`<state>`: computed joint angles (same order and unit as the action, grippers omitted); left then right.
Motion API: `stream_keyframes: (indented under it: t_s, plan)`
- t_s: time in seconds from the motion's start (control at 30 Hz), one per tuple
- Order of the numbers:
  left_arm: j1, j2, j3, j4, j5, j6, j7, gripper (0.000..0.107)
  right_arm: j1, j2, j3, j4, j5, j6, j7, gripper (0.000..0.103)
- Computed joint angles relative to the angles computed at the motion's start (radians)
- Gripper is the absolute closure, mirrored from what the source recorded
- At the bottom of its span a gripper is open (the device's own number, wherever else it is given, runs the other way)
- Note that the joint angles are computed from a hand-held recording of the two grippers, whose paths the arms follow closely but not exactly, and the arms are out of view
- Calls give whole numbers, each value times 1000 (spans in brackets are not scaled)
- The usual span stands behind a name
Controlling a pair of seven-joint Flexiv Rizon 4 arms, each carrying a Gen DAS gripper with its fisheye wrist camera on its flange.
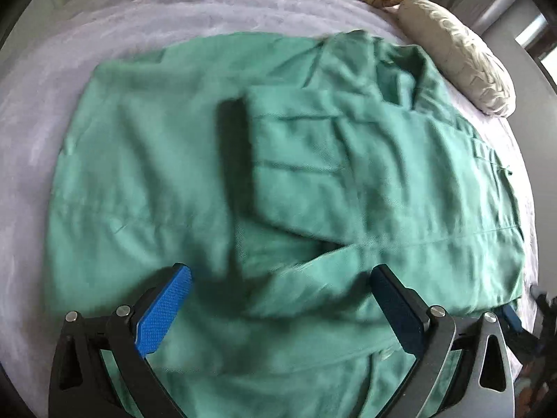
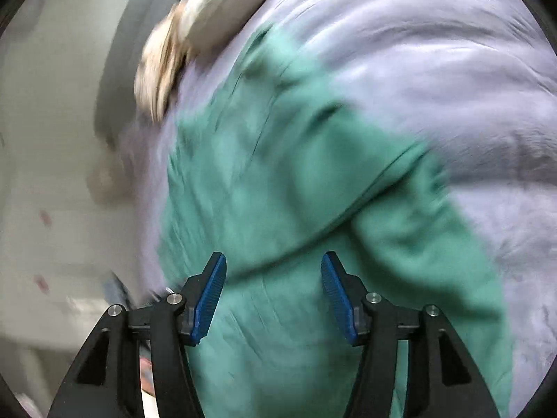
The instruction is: Fold large clothes
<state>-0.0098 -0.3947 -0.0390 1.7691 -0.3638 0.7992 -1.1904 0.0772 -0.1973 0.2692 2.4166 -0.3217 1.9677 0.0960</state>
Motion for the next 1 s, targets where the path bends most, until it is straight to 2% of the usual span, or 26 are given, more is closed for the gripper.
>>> stream_keyframes:
  t_s: [0.07, 0.1, 0.17, 0.23, 0.27, 0.33, 0.4, 0.43, 0.47, 0.5, 0.53, 0.6, 0.73, 0.9, 1.0]
  plan:
    - [-11, -4, -2, -18, 16, -4, -1, 38, 80, -18, -62, 9, 138, 87, -41, 39]
    - [-28, -10, 13, -36, 61, -9, -26, 44, 99, -42, -71, 0, 196, 127, -50, 39]
    - [-38, -10, 20, -38, 97, 11, -34, 49, 115, -50, -88, 10, 247, 176, -38, 39]
    - [-31, -1, 18, -26, 101, 19, -17, 49, 178, -13, -118, 13, 379, 136, -106, 39]
    - [-37, 1, 23, -32, 119, 14, -25, 49, 186, 6, -127, 31, 396, 131, -109, 39]
    - [-55, 20, 43, -37, 181, 21, -47, 49, 185, -5, -105, 56, 447, 184, -94, 39]
    - [-62, 46, 44, -41, 218, 29, -36, 44, 168, -60, -77, 68, 460, 287, -46, 39]
    - [-61, 52, 39, -45, 220, 32, -26, 36, 140, -74, -65, 94, 434, 338, -24, 41]
    - [-63, 61, 28, -48, 213, 50, -11, 15, 135, -86, -63, 105, 424, 370, -17, 43]
    - [-63, 66, 12, -46, 194, 77, 10, 11, 124, -99, -63, 108, 400, 392, -12, 43]
    - [-65, 65, -12, -53, 166, 93, 46, 11, 118, -109, -67, 109, 378, 408, -13, 46]
    - [-78, 48, -41, -97, 137, 64, 91, 11, 106, -113, -70, 123, 343, 426, -11, 48]
    - [-169, -71, -96, -283, 141, -16, 112, 11, 97, -122, -78, 134, 307, 454, -13, 48]
    - [-302, -233, -105, -529, 204, -97, 111, 11, 94, -119, -82, 145, 268, 458, -39, 49]
    - [-372, -346, -82, -714, 250, -198, 86, 11, 88, -142, -77, 154, 260, 511, -44, 48]
